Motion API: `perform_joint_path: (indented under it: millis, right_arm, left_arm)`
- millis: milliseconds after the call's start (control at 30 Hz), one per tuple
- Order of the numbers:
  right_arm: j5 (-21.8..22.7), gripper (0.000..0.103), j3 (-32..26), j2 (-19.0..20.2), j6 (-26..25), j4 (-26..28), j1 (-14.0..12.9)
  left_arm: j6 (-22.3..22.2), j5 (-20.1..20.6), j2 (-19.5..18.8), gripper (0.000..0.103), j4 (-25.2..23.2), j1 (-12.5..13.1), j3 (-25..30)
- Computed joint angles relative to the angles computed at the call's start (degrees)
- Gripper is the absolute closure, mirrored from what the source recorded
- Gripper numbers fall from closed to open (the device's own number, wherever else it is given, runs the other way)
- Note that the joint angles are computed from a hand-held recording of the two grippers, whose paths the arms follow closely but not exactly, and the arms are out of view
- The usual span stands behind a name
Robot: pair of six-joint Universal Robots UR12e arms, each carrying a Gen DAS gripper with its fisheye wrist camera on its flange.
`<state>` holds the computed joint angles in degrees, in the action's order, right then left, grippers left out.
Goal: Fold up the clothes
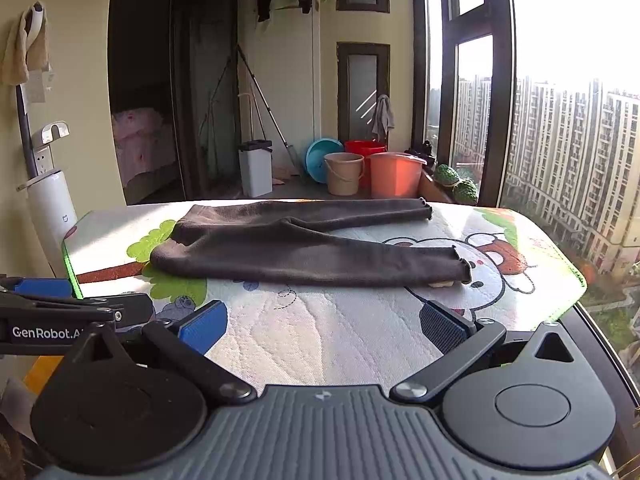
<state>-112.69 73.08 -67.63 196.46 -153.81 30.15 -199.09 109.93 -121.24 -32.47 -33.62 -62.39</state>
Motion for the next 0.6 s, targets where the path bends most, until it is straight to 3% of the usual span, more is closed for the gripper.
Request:
perform_joint_path:
  millis: [600]
  right_arm:
    - [0.4, 0.0, -1.0, 0.7, 0.0, 1.3, 0.1]
  left_arm:
    - [-0.2, -0.4, 0.2, 0.0, -0.5, 0.1, -0.4]
